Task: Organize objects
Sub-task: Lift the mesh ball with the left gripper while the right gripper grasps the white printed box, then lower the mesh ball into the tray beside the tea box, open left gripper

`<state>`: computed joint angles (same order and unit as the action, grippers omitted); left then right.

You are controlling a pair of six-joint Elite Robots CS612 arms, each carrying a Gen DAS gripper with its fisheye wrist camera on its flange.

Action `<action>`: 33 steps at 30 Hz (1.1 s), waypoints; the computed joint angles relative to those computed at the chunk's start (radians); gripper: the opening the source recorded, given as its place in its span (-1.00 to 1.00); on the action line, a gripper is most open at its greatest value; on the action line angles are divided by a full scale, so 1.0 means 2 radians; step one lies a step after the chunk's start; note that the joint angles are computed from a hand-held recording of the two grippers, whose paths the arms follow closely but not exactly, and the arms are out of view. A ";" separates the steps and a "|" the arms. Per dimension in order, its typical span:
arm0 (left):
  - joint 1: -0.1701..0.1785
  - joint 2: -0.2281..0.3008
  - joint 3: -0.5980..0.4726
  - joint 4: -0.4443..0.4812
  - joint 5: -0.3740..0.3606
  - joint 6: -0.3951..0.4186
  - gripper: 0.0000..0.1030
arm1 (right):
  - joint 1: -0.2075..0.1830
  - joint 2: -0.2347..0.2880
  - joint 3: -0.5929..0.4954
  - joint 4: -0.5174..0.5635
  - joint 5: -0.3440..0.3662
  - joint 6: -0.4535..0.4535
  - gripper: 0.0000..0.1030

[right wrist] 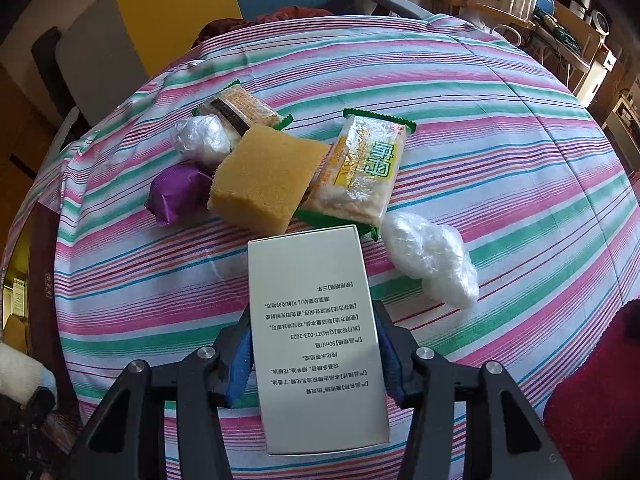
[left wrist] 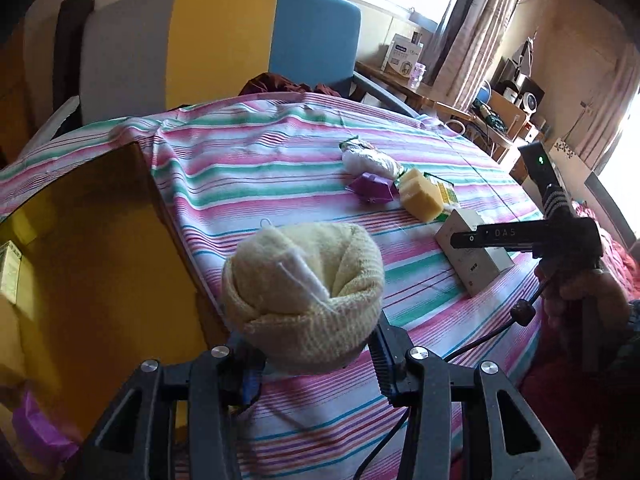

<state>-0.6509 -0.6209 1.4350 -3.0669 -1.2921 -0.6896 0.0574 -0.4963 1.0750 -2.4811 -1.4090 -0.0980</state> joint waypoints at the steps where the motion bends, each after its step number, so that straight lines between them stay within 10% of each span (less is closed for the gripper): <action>1: 0.001 -0.006 0.011 -0.007 0.007 -0.006 -0.11 | 0.000 0.000 0.000 0.000 -0.001 0.000 0.03; 13: 0.054 -0.061 0.099 0.029 0.047 -0.125 -0.11 | 0.002 -0.001 0.002 -0.003 -0.007 -0.005 0.02; 33: 0.123 -0.031 0.046 0.191 -0.004 -0.168 0.04 | 0.001 0.001 -0.003 -0.003 -0.006 -0.005 0.03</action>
